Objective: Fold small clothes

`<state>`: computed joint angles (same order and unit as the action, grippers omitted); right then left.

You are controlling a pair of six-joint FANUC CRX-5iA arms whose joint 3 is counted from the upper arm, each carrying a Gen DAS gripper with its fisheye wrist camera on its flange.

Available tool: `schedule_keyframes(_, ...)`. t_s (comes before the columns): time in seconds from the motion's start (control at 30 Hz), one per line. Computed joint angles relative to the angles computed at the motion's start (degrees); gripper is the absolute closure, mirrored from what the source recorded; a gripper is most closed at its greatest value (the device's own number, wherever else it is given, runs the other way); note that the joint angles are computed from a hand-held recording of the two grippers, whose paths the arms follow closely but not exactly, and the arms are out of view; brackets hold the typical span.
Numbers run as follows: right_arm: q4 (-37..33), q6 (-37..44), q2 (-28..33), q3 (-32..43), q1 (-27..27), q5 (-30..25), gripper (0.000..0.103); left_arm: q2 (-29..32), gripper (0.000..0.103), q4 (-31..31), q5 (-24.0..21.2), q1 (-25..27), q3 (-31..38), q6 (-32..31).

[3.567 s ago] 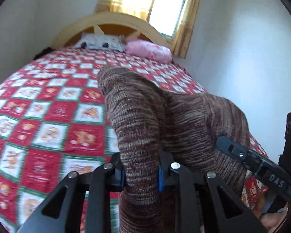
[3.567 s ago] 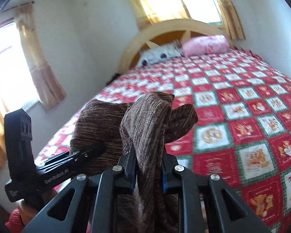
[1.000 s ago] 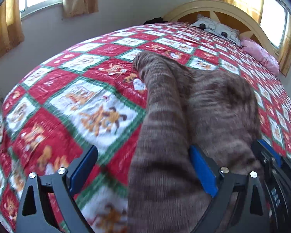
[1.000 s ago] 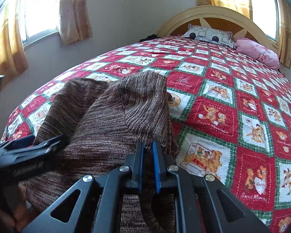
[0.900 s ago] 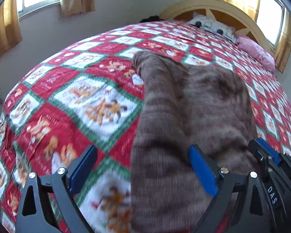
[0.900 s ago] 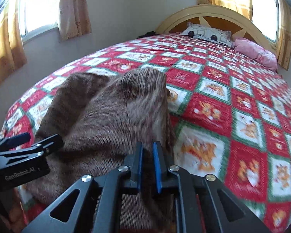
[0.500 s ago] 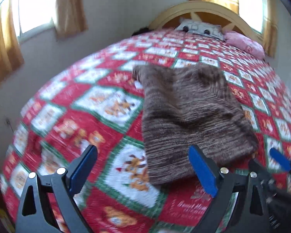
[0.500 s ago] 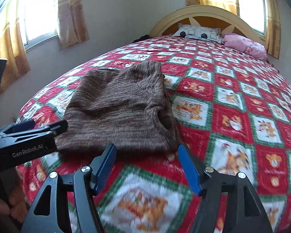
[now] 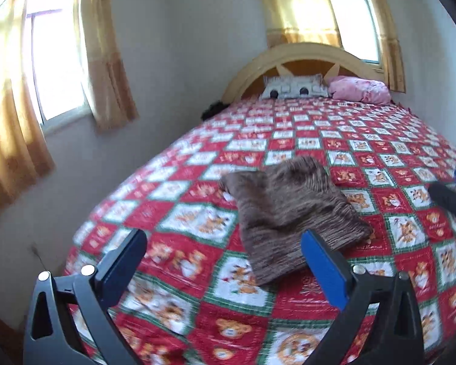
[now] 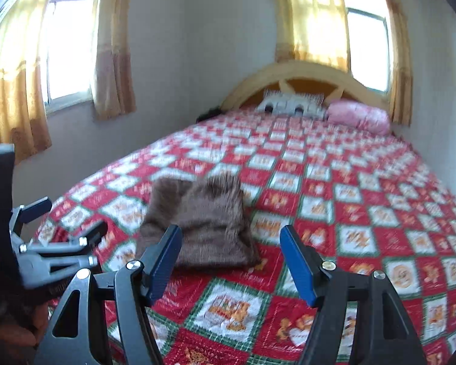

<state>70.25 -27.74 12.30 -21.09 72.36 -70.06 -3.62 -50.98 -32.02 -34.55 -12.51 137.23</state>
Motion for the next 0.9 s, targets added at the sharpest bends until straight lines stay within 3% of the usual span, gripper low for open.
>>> schedule_keyframes(0.03,1.10,-1.21,-0.12,0.10,0.67,-1.75,0.029,-0.73,0.000,-4.66,-1.95,-2.06,-0.16,3.37)
schedule_keyframes(0.1,3.57,-4.17,-0.67,-0.45,1.49,-3.65,0.028,-1.56,0.000,-7.51,-4.09,-3.72,-0.34,5.90)
schedule_keyframes(0.33,8.20,-8.19,-0.41,-0.92,3.33,-8.90,0.028,-6.35,0.000,-2.45,0.55,-1.45,-2.61,5.01)
schedule_keyframes(0.47,8.57,-9.40,0.18,-0.85,4.19,-12.37,0.027,-8.08,0.000,-7.53,-0.89,-4.44,-3.38,11.90)
schedule_keyframes(0.53,8.76,-10.13,0.00,-1.14,4.43,-12.56,0.027,-8.85,0.000,-8.85,-0.52,-5.06,-3.91,14.43)
schedule_keyframes(0.67,8.79,-9.12,0.34,-0.86,4.88,-12.10,0.027,-9.69,0.000,-6.28,0.31,-4.52,-4.23,12.32)
schedule_keyframes(0.9,9.45,-7.98,0.56,-0.73,5.67,-12.59,0.026,-10.47,0.000,-11.08,-3.81,-8.25,-3.96,15.83)
